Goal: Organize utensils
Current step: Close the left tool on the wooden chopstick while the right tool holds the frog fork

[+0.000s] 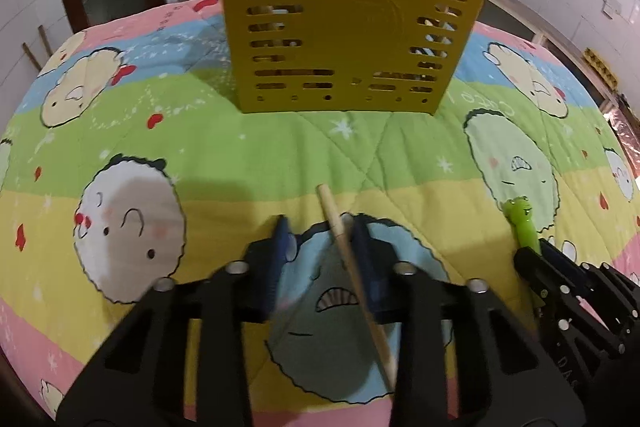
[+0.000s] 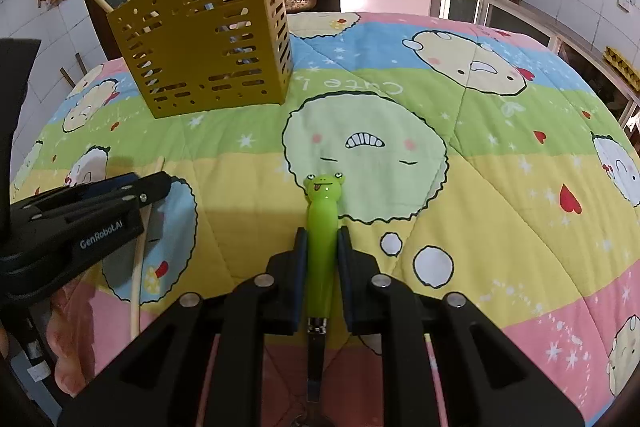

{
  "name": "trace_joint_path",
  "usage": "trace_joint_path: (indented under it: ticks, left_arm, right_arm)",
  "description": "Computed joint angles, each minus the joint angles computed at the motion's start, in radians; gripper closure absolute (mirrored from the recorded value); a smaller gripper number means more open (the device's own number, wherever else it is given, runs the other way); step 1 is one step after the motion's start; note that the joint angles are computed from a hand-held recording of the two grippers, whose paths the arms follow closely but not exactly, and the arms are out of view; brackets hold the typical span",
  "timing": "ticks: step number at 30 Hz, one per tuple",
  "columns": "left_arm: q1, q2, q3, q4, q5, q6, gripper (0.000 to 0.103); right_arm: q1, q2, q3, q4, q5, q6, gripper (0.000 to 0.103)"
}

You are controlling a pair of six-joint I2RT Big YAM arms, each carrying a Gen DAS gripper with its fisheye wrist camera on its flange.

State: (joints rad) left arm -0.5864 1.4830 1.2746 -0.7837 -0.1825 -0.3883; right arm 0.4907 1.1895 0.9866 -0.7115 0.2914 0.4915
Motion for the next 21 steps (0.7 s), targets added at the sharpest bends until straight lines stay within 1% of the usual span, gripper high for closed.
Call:
trace_joint_path:
  ticks: [1,3,5,10,15,18,21]
  left_arm:
    - [0.001,0.004,0.005,-0.003,0.002,0.007,0.081]
    - [0.002,0.014,0.016,-0.009,0.000,0.021,0.089]
    - [0.003,0.023,0.028,-0.017,-0.005,0.040,0.093]
    - [0.008,0.015,0.022,-0.015,0.001,0.112,0.093]
    - [0.004,-0.016,-0.018,-0.004,-0.014,0.168,0.093]
    - [0.002,-0.040,-0.049,0.014,-0.016,0.170,0.093]
    - [0.000,-0.066,-0.077,0.025,-0.016,0.161,0.094]
  right_arm:
    - [0.000,0.001,0.001,-0.001,0.000,0.001,0.088]
    - [-0.001,0.003,0.004,-0.004,-0.001,0.007,0.088]
    - [-0.003,0.010,0.012,-0.013,-0.004,0.016,0.088]
    - [-0.003,0.029,0.038,-0.044,-0.006,0.009,0.087]
    - [-0.023,0.043,0.058,-0.062,-0.045,0.012,0.087]
    - [-0.026,0.047,0.058,-0.059,-0.050,0.012,0.087]
    - [-0.018,0.045,0.051,-0.047,-0.032,0.022,0.087]
